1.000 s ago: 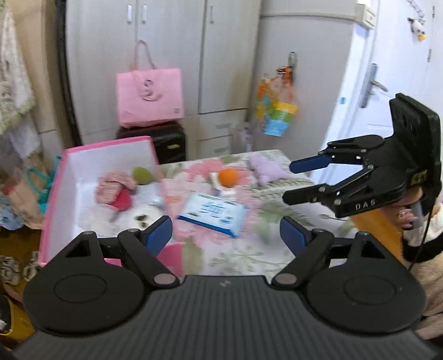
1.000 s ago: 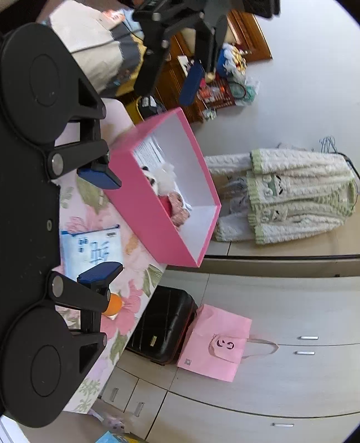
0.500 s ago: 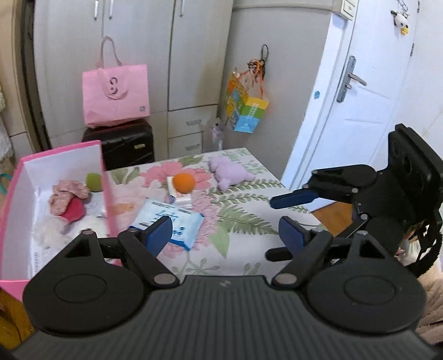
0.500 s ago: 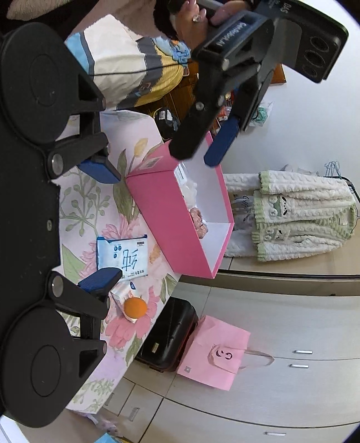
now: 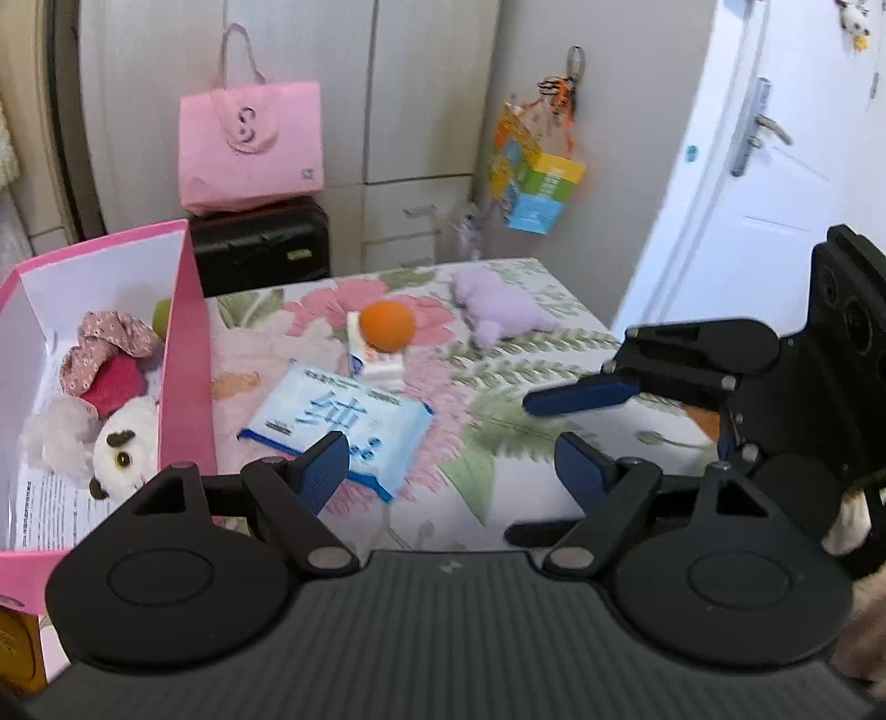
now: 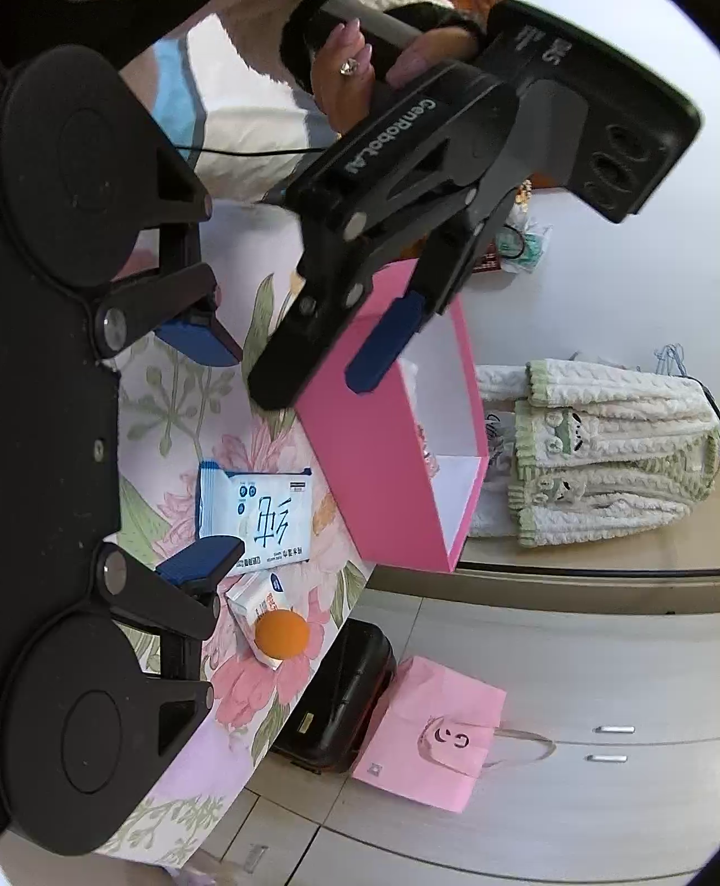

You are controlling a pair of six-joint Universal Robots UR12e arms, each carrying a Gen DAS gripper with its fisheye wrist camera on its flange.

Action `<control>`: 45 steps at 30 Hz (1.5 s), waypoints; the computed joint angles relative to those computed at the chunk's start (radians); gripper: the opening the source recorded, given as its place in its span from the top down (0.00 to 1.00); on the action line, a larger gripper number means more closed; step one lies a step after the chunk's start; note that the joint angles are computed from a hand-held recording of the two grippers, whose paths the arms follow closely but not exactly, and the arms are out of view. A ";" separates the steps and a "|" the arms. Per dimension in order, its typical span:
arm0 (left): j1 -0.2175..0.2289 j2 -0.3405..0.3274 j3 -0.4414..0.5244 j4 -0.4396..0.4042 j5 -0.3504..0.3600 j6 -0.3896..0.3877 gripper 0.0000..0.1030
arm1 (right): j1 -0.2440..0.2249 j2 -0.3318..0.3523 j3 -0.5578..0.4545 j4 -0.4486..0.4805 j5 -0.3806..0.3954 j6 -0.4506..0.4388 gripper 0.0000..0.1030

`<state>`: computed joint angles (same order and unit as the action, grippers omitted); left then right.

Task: Organize soft objects
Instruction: 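Move both grippers back toward the blue-and-white wipes pack, then close the left gripper on the wipes pack while the right gripper pinches it too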

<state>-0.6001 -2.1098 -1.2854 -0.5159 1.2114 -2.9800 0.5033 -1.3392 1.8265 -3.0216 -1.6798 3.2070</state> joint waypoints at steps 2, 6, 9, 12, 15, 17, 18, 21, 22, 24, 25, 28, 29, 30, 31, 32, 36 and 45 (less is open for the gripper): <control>-0.006 -0.018 0.010 0.028 0.021 -0.018 0.21 | -0.010 0.015 -0.003 -0.004 0.017 -0.006 0.30; -0.010 -0.062 0.047 0.041 0.044 -0.112 0.21 | -0.021 0.047 -0.017 -0.011 0.008 -0.026 0.29; -0.028 -0.094 0.064 0.109 0.138 -0.161 0.21 | -0.020 0.074 -0.044 0.019 -0.051 -0.023 0.24; -0.028 -0.118 0.095 0.078 0.147 -0.214 0.21 | -0.035 0.091 -0.060 0.026 -0.023 -0.049 0.19; -0.027 -0.135 0.109 0.061 0.138 -0.253 0.22 | -0.050 0.103 -0.078 0.054 0.016 -0.067 0.14; -0.033 -0.145 0.115 0.062 0.167 -0.284 0.31 | -0.060 0.111 -0.088 0.074 0.045 -0.079 0.12; -0.034 -0.149 0.120 0.050 0.167 -0.289 0.36 | -0.064 0.115 -0.096 0.095 0.057 -0.081 0.12; -0.032 -0.157 0.123 0.045 0.146 -0.323 0.42 | -0.070 0.127 -0.117 0.159 0.070 -0.085 0.11; -0.033 -0.158 0.120 0.051 0.162 -0.330 0.42 | -0.072 0.132 -0.122 0.162 0.075 -0.085 0.11; -0.035 -0.157 0.111 0.070 0.201 -0.354 0.42 | -0.081 0.136 -0.123 0.160 0.105 -0.068 0.11; -0.037 -0.156 0.106 0.084 0.222 -0.367 0.42 | -0.085 0.138 -0.125 0.159 0.120 -0.057 0.10; -0.041 -0.157 0.098 0.104 0.265 -0.393 0.40 | -0.090 0.147 -0.131 0.147 0.131 -0.045 0.10; -0.040 -0.159 0.098 0.102 0.268 -0.405 0.38 | -0.089 0.150 -0.131 0.139 0.125 -0.040 0.10; -0.040 -0.160 0.099 0.098 0.270 -0.422 0.38 | -0.088 0.152 -0.130 0.133 0.121 -0.036 0.10; -0.039 -0.162 0.102 0.085 0.269 -0.434 0.36 | -0.085 0.154 -0.128 0.122 0.112 -0.029 0.10; -0.038 -0.164 0.106 0.071 0.269 -0.444 0.32 | -0.082 0.154 -0.127 0.117 0.098 -0.018 0.11; -0.036 -0.167 0.101 0.091 0.250 -0.455 0.28 | -0.064 0.155 -0.138 0.144 0.036 0.037 0.17; -0.007 -0.156 0.081 0.079 0.062 -0.458 0.28 | -0.024 0.162 -0.133 0.120 -0.098 0.255 0.19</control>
